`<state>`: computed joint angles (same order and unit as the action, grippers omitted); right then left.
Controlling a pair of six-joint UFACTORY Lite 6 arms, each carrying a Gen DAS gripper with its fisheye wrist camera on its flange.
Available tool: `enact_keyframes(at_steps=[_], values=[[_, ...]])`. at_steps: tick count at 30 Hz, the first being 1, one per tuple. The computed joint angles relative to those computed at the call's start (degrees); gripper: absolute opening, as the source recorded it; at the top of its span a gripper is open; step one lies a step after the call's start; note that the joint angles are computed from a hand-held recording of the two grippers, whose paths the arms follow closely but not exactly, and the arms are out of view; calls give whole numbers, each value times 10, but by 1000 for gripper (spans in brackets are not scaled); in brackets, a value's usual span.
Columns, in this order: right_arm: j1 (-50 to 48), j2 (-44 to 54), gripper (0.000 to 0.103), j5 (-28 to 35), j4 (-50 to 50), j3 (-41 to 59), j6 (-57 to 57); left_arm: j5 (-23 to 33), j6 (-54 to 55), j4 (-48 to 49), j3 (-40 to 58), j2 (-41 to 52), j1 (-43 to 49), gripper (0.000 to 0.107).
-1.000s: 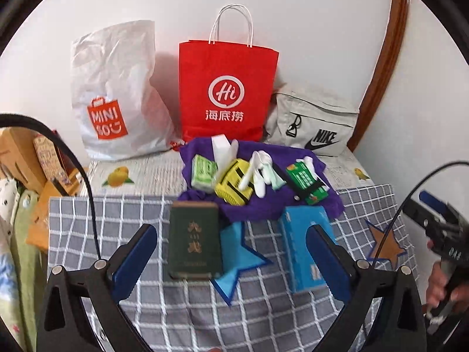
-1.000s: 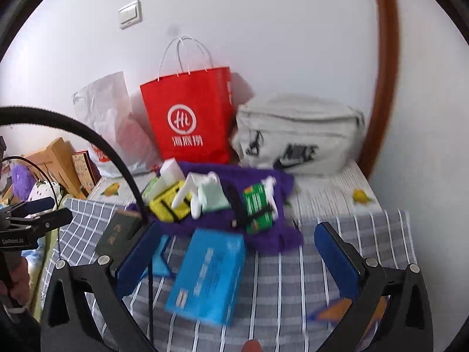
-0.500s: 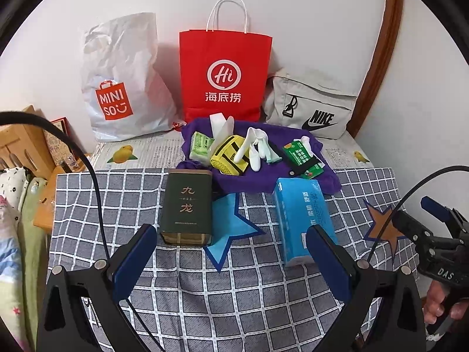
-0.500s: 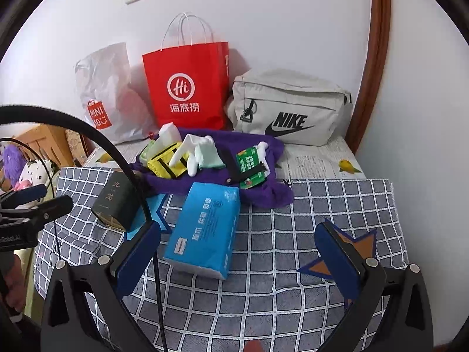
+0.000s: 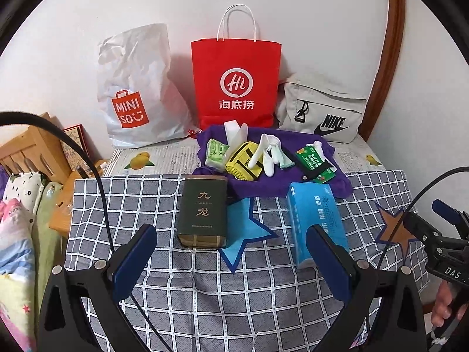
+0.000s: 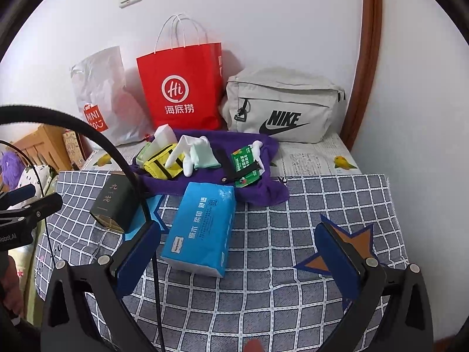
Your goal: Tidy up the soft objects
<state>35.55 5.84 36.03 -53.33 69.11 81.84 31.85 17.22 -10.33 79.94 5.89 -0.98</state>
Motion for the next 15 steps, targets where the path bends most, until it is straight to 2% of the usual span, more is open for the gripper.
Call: enact_keyframes(at_steps=[15], values=[[8, -8, 103, -6, -11, -7, 8, 0, -5, 4, -3, -4, 0, 103]])
